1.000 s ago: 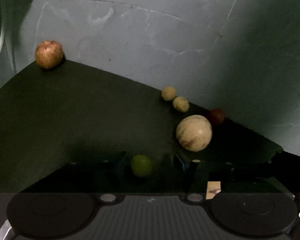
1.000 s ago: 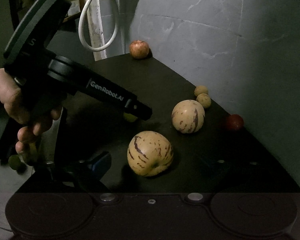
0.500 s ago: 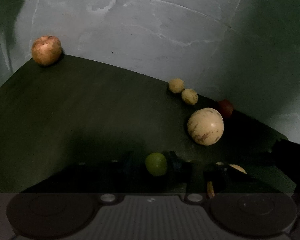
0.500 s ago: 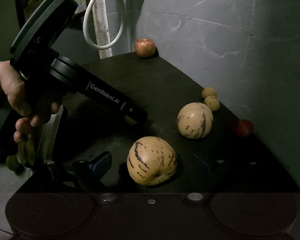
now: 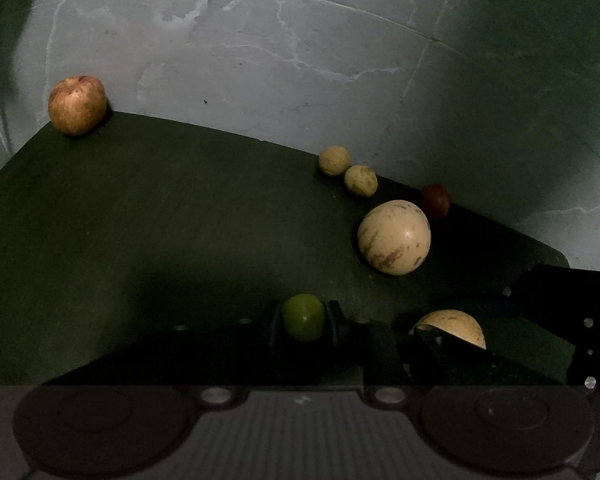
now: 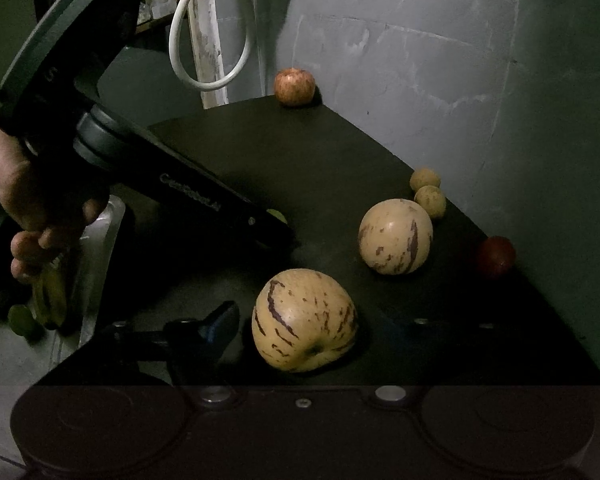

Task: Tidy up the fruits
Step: 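Close the right tool on the striped pepino melon while the left tool grasps a green grape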

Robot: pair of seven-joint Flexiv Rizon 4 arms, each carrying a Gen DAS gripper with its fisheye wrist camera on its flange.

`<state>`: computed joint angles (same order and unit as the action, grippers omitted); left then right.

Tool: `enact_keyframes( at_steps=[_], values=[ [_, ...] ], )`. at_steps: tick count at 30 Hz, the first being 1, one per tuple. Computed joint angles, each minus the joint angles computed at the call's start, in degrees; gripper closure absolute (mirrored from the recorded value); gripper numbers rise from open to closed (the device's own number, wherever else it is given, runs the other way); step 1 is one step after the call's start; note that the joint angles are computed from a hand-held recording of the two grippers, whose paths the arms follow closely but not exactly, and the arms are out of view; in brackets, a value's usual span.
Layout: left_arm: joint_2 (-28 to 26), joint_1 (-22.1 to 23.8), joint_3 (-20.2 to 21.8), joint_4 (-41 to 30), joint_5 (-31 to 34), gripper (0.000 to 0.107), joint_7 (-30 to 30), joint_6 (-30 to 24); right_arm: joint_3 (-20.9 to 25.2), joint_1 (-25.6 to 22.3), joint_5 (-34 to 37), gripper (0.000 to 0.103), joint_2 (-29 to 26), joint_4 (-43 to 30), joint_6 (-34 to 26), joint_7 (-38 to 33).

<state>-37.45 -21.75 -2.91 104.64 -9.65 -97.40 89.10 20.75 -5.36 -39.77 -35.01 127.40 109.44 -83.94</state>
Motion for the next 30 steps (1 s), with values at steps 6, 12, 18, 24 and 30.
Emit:
enact_keyframes(
  at_steps=[6, 12, 18, 24, 30],
  values=[
    [-0.09, -0.70, 0.74, 0.17, 0.18, 0.085, -0.46, 0.82, -1.79, 2.14, 1.72, 0.049, 0.45, 0.34, 0.76, -0.66],
    [0.78, -2.64, 3.03, 0.84, 0.46, 0.085, -2.44, 0.99, -0.05, 0.21, 0.49, 0.049, 0.70, 0.43, 0.38, 0.11],
    [2.39, -6.03, 7.02, 1.99, 1.42, 0.085, -5.87, 1.35, 0.10, -0.26, 0.51, 0.049, 2.41, 1.45, 1.33, 1.39],
    [4.91, -10.43, 11.60, 4.09, 3.12, 0.085, -10.37, 1.95, 1.26, -2.70, -2.05, 0.049, 5.25, 3.17, 3.14, 5.19],
    [7.72, -18.39, 20.41, 5.80, 6.94, 0.085, -17.97, 1.24, 3.43, -8.79, -11.97, 0.049, 7.84, 4.72, 5.50, 13.38]
  ],
)
